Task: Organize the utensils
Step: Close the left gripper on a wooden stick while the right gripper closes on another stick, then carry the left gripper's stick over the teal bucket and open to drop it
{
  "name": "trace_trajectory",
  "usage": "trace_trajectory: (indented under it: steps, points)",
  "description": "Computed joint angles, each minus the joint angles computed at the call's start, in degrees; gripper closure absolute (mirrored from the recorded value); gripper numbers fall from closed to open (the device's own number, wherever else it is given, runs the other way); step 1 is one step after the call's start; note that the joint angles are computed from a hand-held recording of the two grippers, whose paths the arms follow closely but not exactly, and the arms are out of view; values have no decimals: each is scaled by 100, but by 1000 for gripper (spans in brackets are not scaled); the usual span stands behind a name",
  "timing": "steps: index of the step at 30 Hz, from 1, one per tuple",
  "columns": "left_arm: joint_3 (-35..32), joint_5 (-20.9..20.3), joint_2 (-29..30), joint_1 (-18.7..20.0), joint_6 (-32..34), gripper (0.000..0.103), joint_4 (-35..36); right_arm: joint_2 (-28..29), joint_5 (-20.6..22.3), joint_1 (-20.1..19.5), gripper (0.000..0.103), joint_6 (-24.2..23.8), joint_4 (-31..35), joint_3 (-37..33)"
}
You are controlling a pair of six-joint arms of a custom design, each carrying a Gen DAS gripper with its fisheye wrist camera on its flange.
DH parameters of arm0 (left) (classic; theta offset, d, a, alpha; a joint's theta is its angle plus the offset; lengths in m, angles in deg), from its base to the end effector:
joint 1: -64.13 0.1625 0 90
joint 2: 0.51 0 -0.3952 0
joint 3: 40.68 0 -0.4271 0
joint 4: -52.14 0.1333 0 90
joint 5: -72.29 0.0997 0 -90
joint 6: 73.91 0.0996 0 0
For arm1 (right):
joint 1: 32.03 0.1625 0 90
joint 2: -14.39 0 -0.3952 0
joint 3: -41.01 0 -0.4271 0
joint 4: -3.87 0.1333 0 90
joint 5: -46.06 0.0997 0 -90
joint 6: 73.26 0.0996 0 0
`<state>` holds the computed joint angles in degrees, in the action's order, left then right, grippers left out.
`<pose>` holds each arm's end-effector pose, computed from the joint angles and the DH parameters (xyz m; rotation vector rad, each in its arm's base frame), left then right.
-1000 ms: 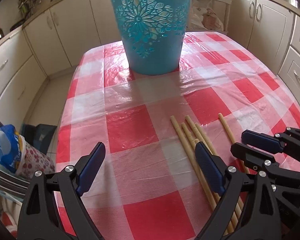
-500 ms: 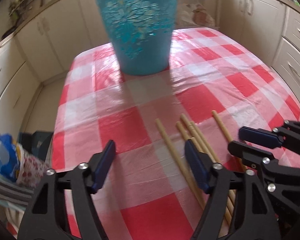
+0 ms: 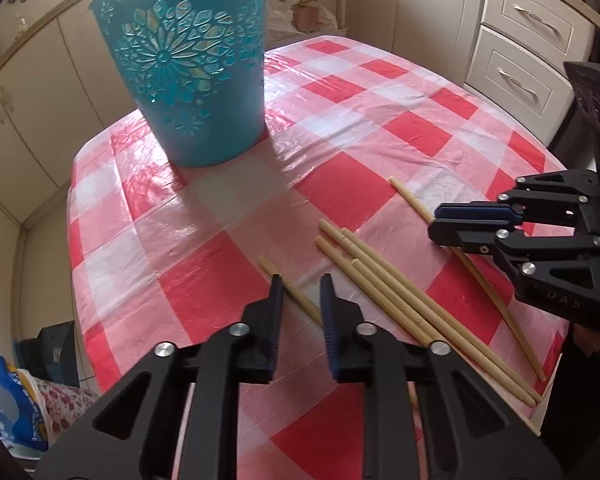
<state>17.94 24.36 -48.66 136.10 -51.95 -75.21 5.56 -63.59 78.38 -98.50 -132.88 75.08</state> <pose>-0.0593 -0.8283 0.3584 0.5992 2.2767 -0.5290 0.4088 -0.8124 -0.0097 0.9807 -2.5628 0.5005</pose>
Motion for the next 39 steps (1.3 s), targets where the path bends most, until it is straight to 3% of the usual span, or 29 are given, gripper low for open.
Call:
trace_trajectory:
  steps: [3, 8, 11, 13, 14, 16, 17, 19, 26, 32, 36, 39]
  points:
    - [39, -92, -19, 1, 181, 97, -9, 6, 1, 5, 92, -91, 41, -18]
    - [-149, 87, 46, -24, -37, 96, 348, 72, 184, -51, 92, 186, 409, -278]
    - [-251, 360, 100, -41, -393, 78, 457, 105, 164, -44, 92, 198, 419, -332]
    - [-274, 412, 118, -30, -500, 76, 457, 116, 121, -26, 92, 130, 400, -333]
    - [-258, 421, 112, -31, -563, 77, 433, 116, 123, -21, 92, 95, 401, -329]
    - [-195, 350, 85, -40, -565, 94, 406, 102, 174, -32, 93, 122, 435, -321]
    - [-81, 489, 70, -88, -462, 98, 276, 104, 249, -52, 95, 197, 493, -354]
    - [108, 614, 31, -136, -364, 98, 18, 97, 385, -98, 97, 368, 573, -392]
    - [578, 64, -410, -79, -1118, 98, -592, -13, 276, -54, 97, 161, 140, -115]
    - [1039, -856, -885, -135, -894, 98, -2140, 45, 209, -44, 97, 144, 215, -204]
    - [763, -1191, -805, -267, -508, 98, -3053, 53, 183, -47, 97, 192, 216, -213]
    - [-2, -1370, -388, -360, -124, 98, -3497, 58, 180, -54, 97, 231, 208, -228]
